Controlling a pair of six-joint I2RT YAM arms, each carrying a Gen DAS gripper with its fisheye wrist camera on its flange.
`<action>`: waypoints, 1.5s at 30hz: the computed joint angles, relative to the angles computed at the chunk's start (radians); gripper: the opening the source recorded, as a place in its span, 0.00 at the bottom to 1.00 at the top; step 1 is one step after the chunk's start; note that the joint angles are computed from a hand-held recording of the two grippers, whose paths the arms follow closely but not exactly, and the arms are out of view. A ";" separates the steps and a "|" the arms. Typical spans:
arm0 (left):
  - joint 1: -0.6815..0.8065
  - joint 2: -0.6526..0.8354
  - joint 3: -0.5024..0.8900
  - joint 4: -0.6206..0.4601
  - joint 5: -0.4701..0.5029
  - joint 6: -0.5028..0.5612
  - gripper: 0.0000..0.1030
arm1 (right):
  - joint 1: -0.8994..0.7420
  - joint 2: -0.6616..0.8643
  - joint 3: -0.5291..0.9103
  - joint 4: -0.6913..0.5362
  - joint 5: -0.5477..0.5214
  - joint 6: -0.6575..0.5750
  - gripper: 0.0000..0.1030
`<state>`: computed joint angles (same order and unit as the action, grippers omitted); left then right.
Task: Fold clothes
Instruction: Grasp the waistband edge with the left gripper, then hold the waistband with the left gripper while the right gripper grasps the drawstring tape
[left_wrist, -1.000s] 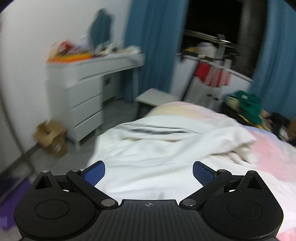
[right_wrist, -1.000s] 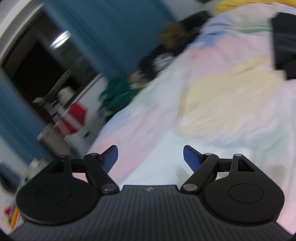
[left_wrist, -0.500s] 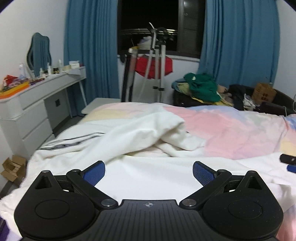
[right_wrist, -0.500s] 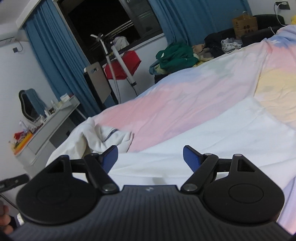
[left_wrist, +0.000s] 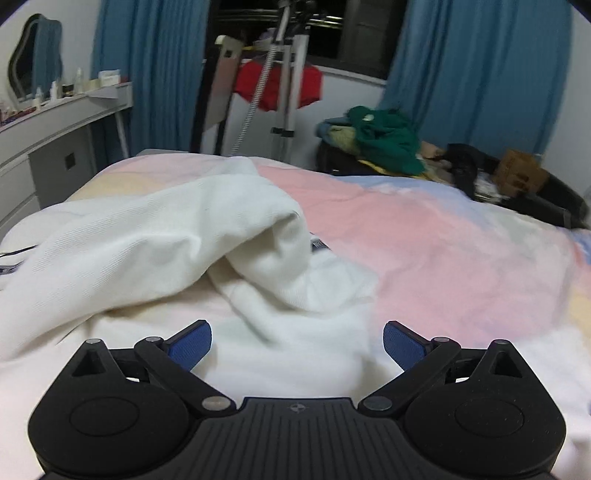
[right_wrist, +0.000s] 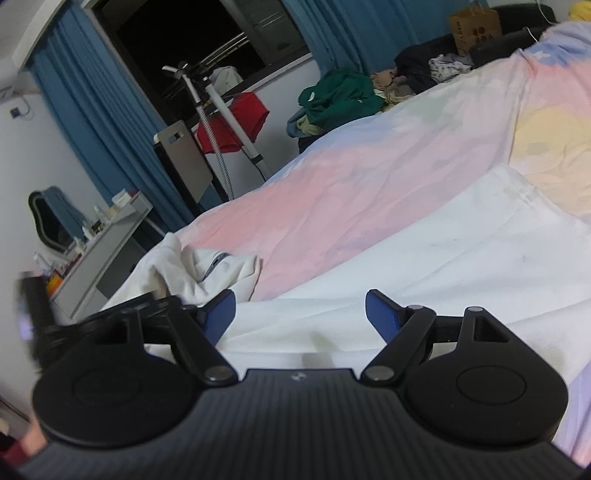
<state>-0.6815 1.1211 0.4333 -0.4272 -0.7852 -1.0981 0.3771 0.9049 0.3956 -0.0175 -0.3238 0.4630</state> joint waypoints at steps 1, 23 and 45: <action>0.062 0.065 0.003 0.087 0.020 0.038 0.97 | -0.007 0.019 -0.002 0.021 -0.009 0.008 0.78; 0.351 0.717 0.558 0.103 0.048 0.248 0.25 | -0.118 0.308 -0.005 0.253 -0.119 0.155 0.78; 0.628 -0.081 -0.282 0.714 0.759 0.176 0.26 | -0.173 0.277 -0.041 0.289 -0.139 0.200 0.78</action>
